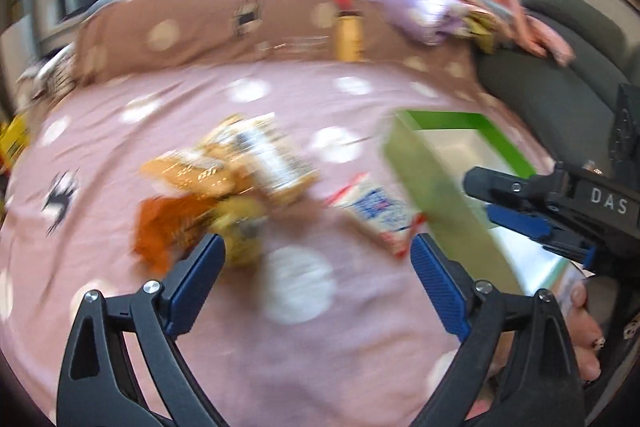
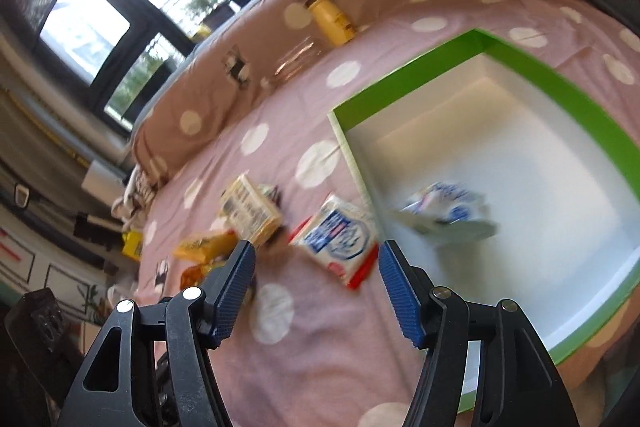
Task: Organize snacks
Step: 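Carry the puffed-snack bag into the green-rimmed box and open the right gripper, then move the right gripper back and grasp the white-and-blue biscuit packet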
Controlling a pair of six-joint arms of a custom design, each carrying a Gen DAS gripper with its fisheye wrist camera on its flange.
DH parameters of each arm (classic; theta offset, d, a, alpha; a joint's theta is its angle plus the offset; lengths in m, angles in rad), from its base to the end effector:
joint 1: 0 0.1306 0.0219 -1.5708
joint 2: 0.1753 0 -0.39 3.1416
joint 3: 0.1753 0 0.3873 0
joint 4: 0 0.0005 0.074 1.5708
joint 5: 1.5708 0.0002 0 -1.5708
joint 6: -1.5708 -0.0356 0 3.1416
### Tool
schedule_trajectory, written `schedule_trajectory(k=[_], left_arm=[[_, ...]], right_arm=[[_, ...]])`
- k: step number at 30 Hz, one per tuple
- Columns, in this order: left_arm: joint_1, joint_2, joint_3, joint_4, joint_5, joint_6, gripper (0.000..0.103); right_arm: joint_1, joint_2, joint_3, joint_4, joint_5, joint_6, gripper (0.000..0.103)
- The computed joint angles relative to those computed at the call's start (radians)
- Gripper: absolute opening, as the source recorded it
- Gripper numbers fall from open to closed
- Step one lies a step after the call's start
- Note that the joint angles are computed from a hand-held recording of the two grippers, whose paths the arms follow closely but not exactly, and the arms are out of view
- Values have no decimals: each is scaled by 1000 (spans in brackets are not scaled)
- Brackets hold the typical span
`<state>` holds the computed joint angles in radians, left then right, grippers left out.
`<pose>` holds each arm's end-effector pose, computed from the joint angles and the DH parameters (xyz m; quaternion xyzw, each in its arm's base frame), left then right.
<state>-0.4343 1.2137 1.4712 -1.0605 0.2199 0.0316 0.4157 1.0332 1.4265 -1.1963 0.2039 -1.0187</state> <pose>0.3606 -0.1764 0.5344 0.2246 0.8948 -0.1849 0.3387 0.2930 0.1209 0.5653 0.3103 0.8695 0.1738 0.3428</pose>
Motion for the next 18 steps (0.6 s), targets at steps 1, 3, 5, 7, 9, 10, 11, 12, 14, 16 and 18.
schedule_trajectory(k=[1,3,5,7,9,10,11,12,14,16,18], left_arm=[[25,-8,-16,-2,1,2,94],[70,-19,-45,6,14,15,94],[98,-20,-64,12,15,35,95],[112,-15,-77,10,-6,52,94],[122,1,-67,-13,-30,51,94],[128,2,-67,-11,-27,52,94],[135,3,-66,-6,-17,55,94],[145,2,-66,-4,0,60,94],[158,2,-65,-9,30,66,94],[160,6,-59,-14,43,65,94],[164,6,-58,-14,51,64,94]], right_arm=[[11,24,15,-9,-3,5,65],[32,87,53,-43,-6,26,65],[49,157,98,-102,2,59,65],[62,216,140,-168,41,88,65],[71,272,181,-230,87,116,65],[75,301,199,-259,108,139,65],[77,323,217,-287,124,151,65],[79,343,234,-315,144,158,65],[91,390,269,-368,211,173,63],[100,431,299,-421,265,180,61],[105,467,320,-457,300,183,60]])
